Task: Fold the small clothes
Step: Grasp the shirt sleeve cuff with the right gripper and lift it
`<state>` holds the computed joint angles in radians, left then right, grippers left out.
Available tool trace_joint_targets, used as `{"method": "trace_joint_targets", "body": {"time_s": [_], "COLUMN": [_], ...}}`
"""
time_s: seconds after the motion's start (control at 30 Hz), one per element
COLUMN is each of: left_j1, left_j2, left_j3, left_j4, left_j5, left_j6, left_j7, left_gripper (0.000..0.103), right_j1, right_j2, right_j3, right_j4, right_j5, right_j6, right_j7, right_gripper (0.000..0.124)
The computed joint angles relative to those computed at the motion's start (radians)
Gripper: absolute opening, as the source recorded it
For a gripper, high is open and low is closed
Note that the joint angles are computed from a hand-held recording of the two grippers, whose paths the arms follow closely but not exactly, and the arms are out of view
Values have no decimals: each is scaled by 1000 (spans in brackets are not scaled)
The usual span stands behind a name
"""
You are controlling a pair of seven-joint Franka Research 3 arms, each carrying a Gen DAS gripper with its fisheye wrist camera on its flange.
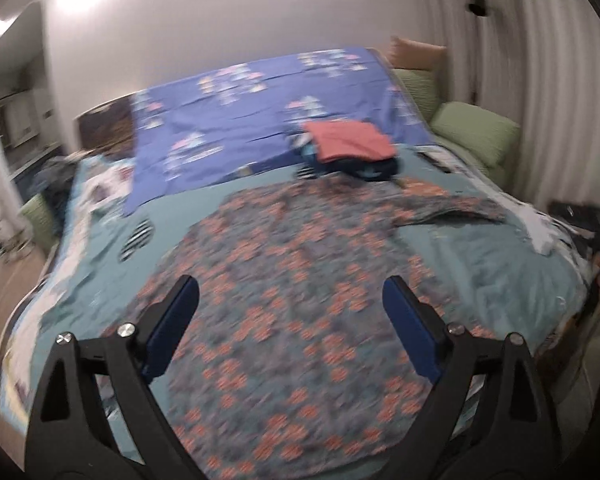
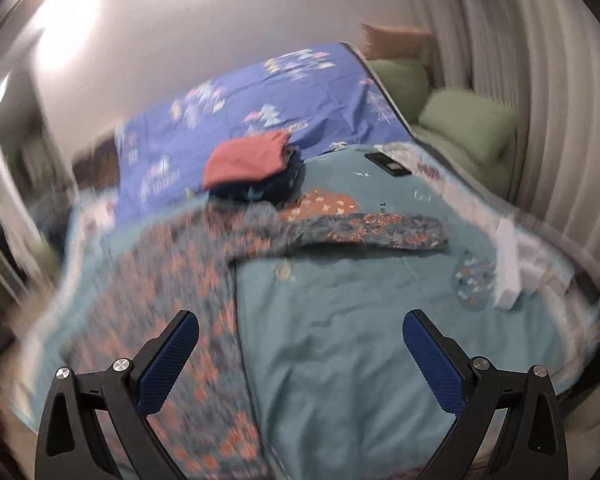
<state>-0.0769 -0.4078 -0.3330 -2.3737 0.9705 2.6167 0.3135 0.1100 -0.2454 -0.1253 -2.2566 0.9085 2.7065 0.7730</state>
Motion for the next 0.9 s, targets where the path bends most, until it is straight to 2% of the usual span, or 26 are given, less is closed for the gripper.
{"method": "trace_joint_targets", "body": {"time_s": [0.07, 0.1, 0.2, 0.23, 0.3, 0.33, 0.47, 0.53, 0.63, 0.77, 0.9], "left_j1": [2, 0, -20, -32, -56, -61, -56, -96, -191, -259, -290], "left_j2": [87, 131, 286, 350, 469, 534, 743, 866, 1007, 1160, 1303], "left_j3": [15, 20, 40, 53, 79, 83, 62, 90, 174, 228, 252], "left_j4": [66, 100, 230, 283, 380, 433, 616, 753, 937, 1147, 1354], "left_j5": [32, 41, 63, 56, -3, -71, -283, -287, -269, -283, -385], "left_j6": [86, 113, 171, 200, 257, 278, 303, 269, 181, 68, -49], "left_j7": [57, 88, 202, 258, 383, 472, 712, 778, 867, 972, 1051], "left_gripper": [93, 93, 93, 93, 93, 93, 93, 93, 93, 93, 89], "right_j1": [-12, -30, -116, -143, -188, -212, -268, -281, -308, -351, -370], "right_j2": [91, 124, 327, 386, 484, 558, 764, 842, 966, 1081, 1176], "right_j3": [-72, -79, -117, -114, -97, -87, -40, -25, 5, 58, 92], "right_j4": [105, 139, 330, 381, 471, 541, 756, 849, 1002, 1159, 1306], "right_j5": [143, 174, 306, 335, 360, 366, 340, 301, 257, 226, 158], "right_j6": [-125, -167, -398, -444, -504, -537, -574, -563, -570, -575, -574], "right_j7": [-3, 4, 101, 137, 206, 262, 417, 480, 579, 645, 716], "right_gripper": [103, 103, 103, 103, 98, 93, 84, 82, 81, 81, 81]}}
